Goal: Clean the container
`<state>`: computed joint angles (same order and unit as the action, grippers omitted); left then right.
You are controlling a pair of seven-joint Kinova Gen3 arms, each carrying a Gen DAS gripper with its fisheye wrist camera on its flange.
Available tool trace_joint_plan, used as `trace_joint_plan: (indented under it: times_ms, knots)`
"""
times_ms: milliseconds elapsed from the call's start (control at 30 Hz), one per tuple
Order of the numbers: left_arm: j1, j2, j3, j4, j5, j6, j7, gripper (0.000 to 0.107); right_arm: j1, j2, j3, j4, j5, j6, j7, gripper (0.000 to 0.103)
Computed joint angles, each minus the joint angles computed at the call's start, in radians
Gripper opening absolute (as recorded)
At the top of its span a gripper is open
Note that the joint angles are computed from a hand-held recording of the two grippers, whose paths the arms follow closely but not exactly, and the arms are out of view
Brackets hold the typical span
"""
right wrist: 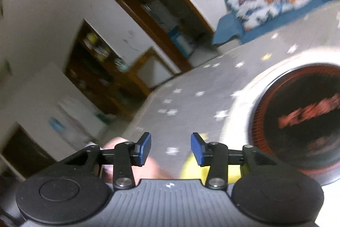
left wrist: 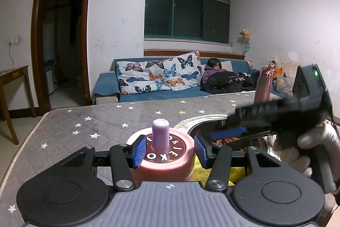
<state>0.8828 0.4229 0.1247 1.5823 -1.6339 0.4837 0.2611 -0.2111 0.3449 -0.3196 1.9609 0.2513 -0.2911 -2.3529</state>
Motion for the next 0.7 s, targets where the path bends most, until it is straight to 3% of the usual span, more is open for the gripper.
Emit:
trace_joint_plan:
  times_ms: [67,133,200,333,433,500,567,700]
  knots:
    - [0.000,0.000,0.002,-0.003,0.010,0.003,-0.006,0.053,-0.093,-0.006,0.089,-0.019,-0.033,0.072,0.050,0.047]
    - [0.005,-0.002,0.000,-0.003,0.017,0.007,-0.012,0.053,-0.141,0.004,0.130,-0.036,-0.001,0.110,0.034,0.047]
    - [0.008,-0.003,-0.002,-0.003,0.024,0.009,-0.018,0.053,-0.219,0.022,0.201,-0.058,0.076,0.133,-0.039,0.049]
    - [0.010,-0.008,-0.008,0.001,0.026,0.004,-0.012,0.053,-0.404,0.039,0.348,-0.124,0.239,0.289,-0.111,0.052]
    - [0.008,-0.007,-0.009,0.001,0.023,0.004,-0.006,0.055,-0.543,0.045,0.451,-0.153,0.361,0.396,-0.162,0.045]
    - [0.009,-0.005,-0.008,0.001,0.021,0.007,-0.002,0.055,-0.617,0.043,0.516,-0.145,0.433,0.411,-0.240,0.036]
    - [0.011,-0.006,-0.007,0.002,0.022,0.011,0.001,0.055,-0.617,0.032,0.530,-0.117,0.466,0.362,-0.312,0.020]
    - [0.014,-0.003,-0.008,-0.004,0.038,0.031,-0.007,0.054,-0.451,-0.013,0.407,-0.048,0.439,0.200,-0.443,0.012]
